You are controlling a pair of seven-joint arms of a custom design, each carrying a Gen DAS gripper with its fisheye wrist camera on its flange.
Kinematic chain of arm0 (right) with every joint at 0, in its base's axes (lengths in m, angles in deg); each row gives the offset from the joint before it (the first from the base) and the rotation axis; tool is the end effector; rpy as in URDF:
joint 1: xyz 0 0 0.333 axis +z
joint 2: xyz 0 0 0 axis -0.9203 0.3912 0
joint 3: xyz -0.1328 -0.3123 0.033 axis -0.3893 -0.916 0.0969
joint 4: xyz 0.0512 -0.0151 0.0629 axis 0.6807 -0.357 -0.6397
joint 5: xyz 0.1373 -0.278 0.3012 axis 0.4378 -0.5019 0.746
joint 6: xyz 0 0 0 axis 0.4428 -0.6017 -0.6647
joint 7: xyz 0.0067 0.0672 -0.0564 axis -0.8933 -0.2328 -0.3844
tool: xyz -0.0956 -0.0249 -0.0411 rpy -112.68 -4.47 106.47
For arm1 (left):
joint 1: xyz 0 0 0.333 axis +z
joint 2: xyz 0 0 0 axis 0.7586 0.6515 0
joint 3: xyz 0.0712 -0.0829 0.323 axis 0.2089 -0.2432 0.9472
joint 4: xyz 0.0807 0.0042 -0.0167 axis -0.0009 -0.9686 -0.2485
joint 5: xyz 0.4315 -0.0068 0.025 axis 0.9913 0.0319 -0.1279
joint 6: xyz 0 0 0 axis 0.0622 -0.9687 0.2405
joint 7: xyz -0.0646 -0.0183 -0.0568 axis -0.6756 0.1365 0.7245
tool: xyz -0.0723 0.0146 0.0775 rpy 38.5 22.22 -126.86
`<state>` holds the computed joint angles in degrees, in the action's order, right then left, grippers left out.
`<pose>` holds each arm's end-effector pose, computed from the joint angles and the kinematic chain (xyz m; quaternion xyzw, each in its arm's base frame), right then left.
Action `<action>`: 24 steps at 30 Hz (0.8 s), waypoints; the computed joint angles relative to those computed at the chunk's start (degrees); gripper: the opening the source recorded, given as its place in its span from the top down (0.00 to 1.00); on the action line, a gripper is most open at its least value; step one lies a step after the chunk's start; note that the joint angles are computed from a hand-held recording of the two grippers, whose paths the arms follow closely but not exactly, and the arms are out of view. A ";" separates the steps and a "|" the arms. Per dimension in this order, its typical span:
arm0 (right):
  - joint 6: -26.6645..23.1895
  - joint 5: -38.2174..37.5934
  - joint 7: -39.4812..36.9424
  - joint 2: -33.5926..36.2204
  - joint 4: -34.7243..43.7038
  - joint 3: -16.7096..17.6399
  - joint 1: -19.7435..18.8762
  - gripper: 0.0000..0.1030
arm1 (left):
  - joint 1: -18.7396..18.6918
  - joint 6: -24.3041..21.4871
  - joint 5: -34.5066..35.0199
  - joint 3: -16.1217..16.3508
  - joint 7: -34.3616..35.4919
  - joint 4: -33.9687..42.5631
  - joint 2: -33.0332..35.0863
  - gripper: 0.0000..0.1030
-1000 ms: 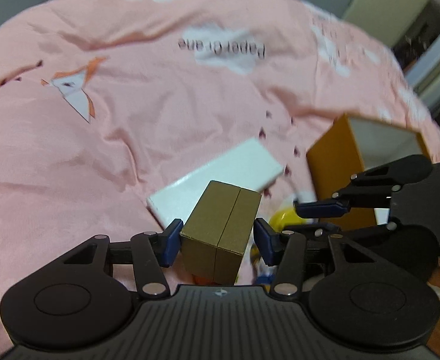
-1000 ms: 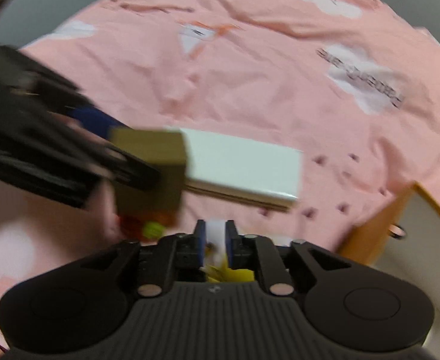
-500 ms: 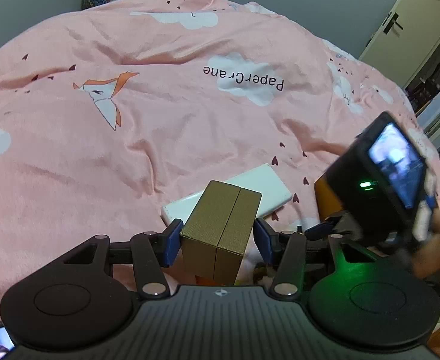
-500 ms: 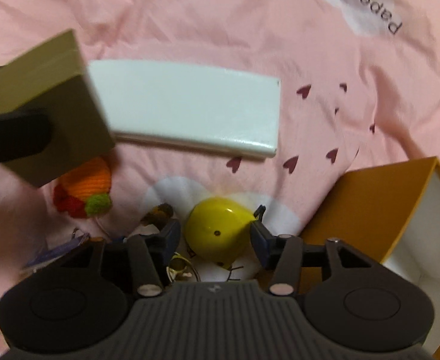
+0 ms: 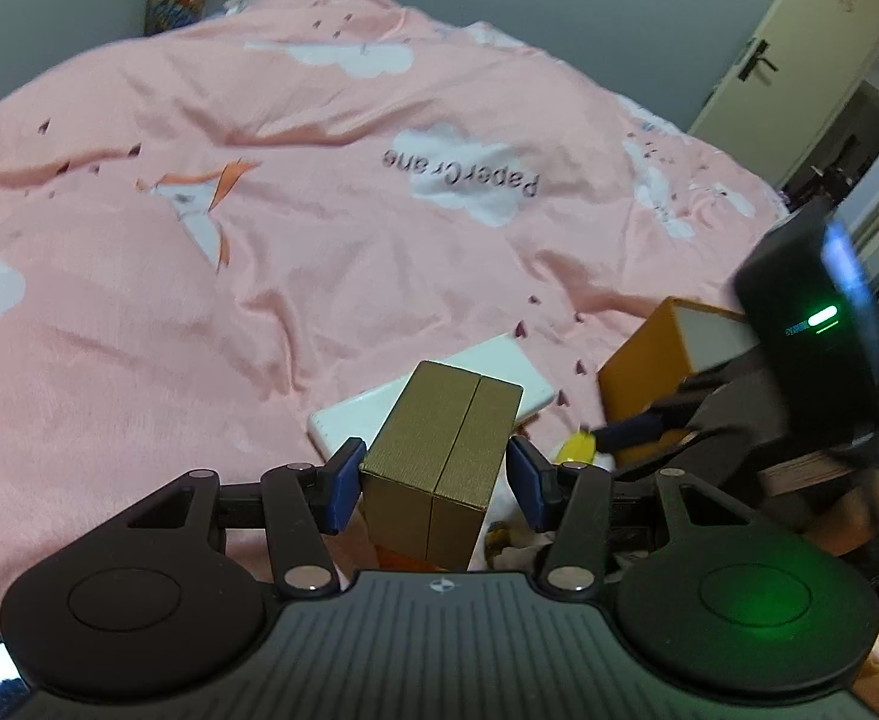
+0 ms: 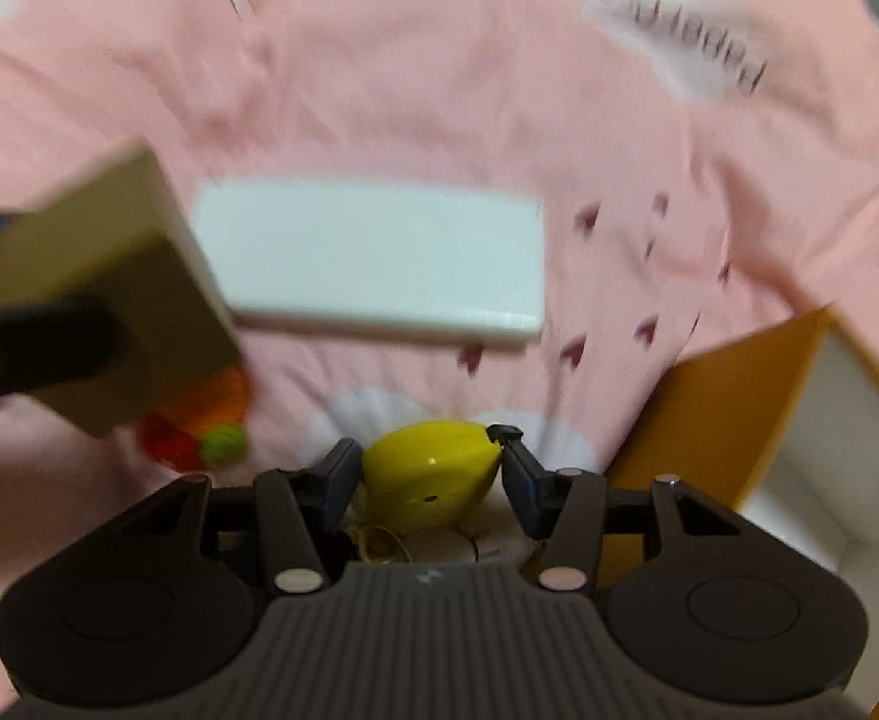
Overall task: Organize objects
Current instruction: 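Carry the gold box and yellow tape measure over the shoebox with both tools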
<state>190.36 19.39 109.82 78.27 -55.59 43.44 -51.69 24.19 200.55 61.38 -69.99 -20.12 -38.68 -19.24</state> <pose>0.5422 0.1845 0.4747 -0.9239 0.3555 -0.1119 0.0865 0.4176 -0.4431 0.4674 -0.6754 0.6514 -0.3313 0.0988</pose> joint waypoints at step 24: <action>0.57 4.74 -10.18 -33.13 -18.87 -12.54 -14.14 0.48 | -15.70 -4.88 -2.74 -3.14 50.01 34.49 25.34 0.43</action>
